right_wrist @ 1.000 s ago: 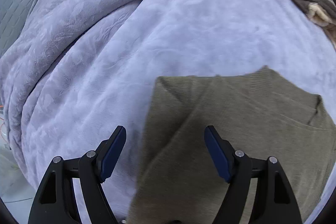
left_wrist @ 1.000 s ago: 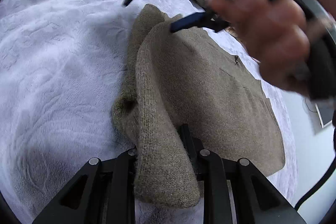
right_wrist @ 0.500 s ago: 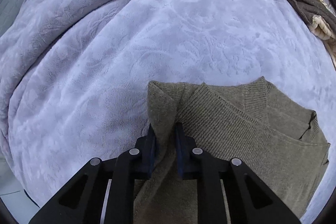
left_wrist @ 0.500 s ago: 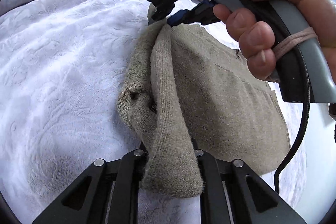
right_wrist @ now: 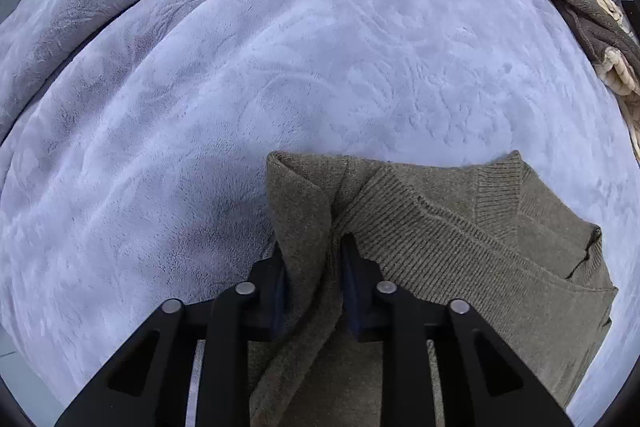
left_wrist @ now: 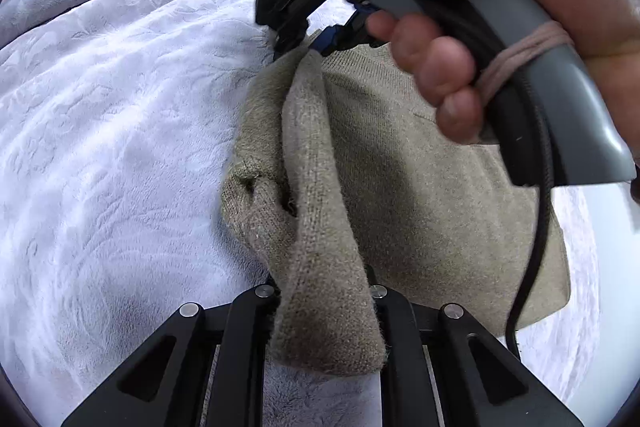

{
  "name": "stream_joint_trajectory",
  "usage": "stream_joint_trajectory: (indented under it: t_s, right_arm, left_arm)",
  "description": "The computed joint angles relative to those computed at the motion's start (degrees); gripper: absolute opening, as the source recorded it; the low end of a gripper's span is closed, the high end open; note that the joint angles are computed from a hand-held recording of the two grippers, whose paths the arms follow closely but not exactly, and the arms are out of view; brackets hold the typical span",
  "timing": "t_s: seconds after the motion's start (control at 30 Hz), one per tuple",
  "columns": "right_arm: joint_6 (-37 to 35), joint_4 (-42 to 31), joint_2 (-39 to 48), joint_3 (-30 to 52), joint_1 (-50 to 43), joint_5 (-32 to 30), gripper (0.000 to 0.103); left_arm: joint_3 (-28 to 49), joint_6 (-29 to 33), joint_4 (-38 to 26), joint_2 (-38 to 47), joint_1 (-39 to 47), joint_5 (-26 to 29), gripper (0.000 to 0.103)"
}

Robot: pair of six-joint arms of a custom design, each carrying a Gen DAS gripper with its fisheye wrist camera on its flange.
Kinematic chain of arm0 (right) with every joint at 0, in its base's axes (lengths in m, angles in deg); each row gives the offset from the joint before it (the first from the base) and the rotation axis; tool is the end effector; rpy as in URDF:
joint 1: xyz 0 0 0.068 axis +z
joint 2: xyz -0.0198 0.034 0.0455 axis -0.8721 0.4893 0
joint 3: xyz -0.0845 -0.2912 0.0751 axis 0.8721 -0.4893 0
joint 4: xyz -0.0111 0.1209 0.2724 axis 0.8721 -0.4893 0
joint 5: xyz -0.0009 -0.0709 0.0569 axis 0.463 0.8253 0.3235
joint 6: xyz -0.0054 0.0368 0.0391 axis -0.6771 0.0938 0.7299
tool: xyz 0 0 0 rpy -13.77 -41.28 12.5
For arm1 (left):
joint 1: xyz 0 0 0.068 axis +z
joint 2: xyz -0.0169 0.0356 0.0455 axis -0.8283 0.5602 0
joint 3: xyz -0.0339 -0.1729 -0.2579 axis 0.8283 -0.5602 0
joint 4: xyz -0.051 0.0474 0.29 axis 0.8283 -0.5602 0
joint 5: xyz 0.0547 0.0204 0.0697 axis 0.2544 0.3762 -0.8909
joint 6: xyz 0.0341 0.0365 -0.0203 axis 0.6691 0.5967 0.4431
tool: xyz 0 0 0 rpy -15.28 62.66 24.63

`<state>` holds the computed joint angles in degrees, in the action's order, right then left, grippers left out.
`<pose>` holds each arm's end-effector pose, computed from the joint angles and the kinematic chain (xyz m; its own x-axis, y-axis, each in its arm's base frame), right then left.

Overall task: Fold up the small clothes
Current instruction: 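Hold the side edge with both grippers and fold it across the sweater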

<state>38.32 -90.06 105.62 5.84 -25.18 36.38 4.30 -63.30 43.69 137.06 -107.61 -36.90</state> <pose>0.3573 0.2576 0.1246 -0.7111 -0.6839 -0.1632 -0.6966 0.7168 0.0309 0.1471 -0.1624 0.1140 -0.7013 -0.5486 -0.4551 -0.4051 0.8321 -0.3788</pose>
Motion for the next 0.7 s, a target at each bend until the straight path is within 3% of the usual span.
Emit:
stream_joint_trajectory:
  t_s: [0.1,0.3,0.37,0.7]
  right_arm:
    - [-1.1,0.4,-2.5,-1.6,-2.7,-4.5,0.019]
    - [-4.8,0.8,-7.7,-5.1,-8.2,-11.0,0.019]
    - [-5.1,-2.0,-7.5,-1.8,-8.9,-12.3,0.019]
    - [-8.1,-3.9,-13.5,-3.8,-15.3,-20.5,0.019]
  left_arm:
    - [-0.1,-0.2,-3.0,-2.4,-0.3,-0.1,0.013]
    - [6.2,0.6,-10.1,0.4,0.6,1.7,0.012]
    - [7.5,0.3,-11.9,0.8,0.4,2.2,0.012]
    - [19.7,-0.9,-26.2,6.1,-3.2,-1.4,0.011]
